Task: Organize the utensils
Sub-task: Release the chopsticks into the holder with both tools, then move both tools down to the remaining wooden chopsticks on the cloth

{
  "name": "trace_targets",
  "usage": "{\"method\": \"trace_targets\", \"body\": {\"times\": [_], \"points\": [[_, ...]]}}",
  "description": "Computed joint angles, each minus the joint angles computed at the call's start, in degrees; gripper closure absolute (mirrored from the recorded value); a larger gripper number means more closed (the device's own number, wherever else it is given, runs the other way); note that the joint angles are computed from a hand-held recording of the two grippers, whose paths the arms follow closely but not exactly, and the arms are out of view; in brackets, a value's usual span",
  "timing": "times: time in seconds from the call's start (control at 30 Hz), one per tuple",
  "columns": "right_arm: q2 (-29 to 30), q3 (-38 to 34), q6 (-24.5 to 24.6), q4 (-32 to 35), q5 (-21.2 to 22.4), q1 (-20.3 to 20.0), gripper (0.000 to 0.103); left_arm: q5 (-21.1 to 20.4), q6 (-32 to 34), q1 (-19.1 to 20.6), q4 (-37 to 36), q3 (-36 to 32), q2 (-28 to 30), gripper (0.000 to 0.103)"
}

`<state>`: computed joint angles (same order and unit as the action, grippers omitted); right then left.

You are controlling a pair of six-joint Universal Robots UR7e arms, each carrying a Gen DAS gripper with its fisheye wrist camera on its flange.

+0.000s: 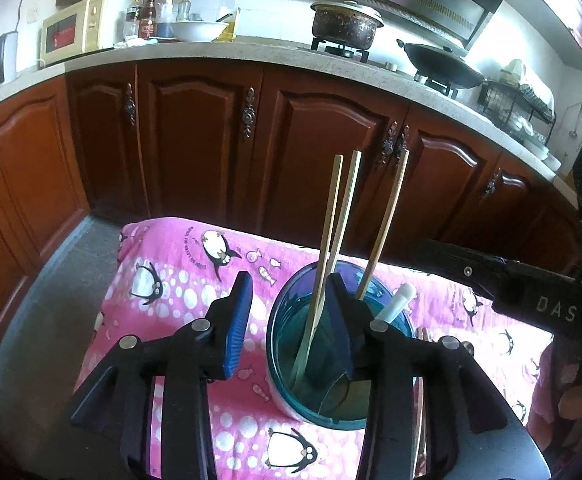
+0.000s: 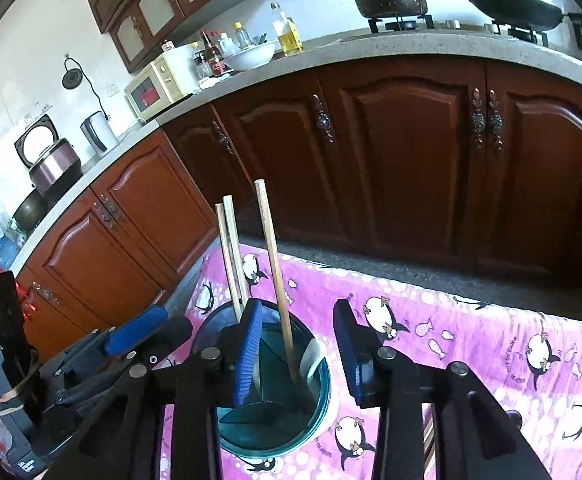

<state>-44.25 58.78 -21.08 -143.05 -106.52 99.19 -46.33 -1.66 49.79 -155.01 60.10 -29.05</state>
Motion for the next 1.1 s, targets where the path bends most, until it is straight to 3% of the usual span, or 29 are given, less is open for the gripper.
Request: {"method": "trace_targets", "body": {"times": [0.57,0.77,0.9,1.1], "points": [[-9.8,16.4,-2.3,-12.3,-5.1,0.6,0.059,4.2,-0.5,-3.5,-1.8,7.9,-2.9,0.053],[-14.1,22.4,-3.0,-15.7,-7.7,0.0,0.058,3.2,-0.2,-5.0,-2.1,10.7,-3.7,0.044],[-17.6,27.1,-3.2,-17.9,-9.1,-1.1,0.049,2.6,0.5,-6.0,-2.7,12.4,-4.1,0.044],[-20.8,31.2,-1.6,-17.1,-10.8,-3.6,0.049,0.9,-1.1,-6.7,-2.0,14.0,-4.6,0.043]]}}
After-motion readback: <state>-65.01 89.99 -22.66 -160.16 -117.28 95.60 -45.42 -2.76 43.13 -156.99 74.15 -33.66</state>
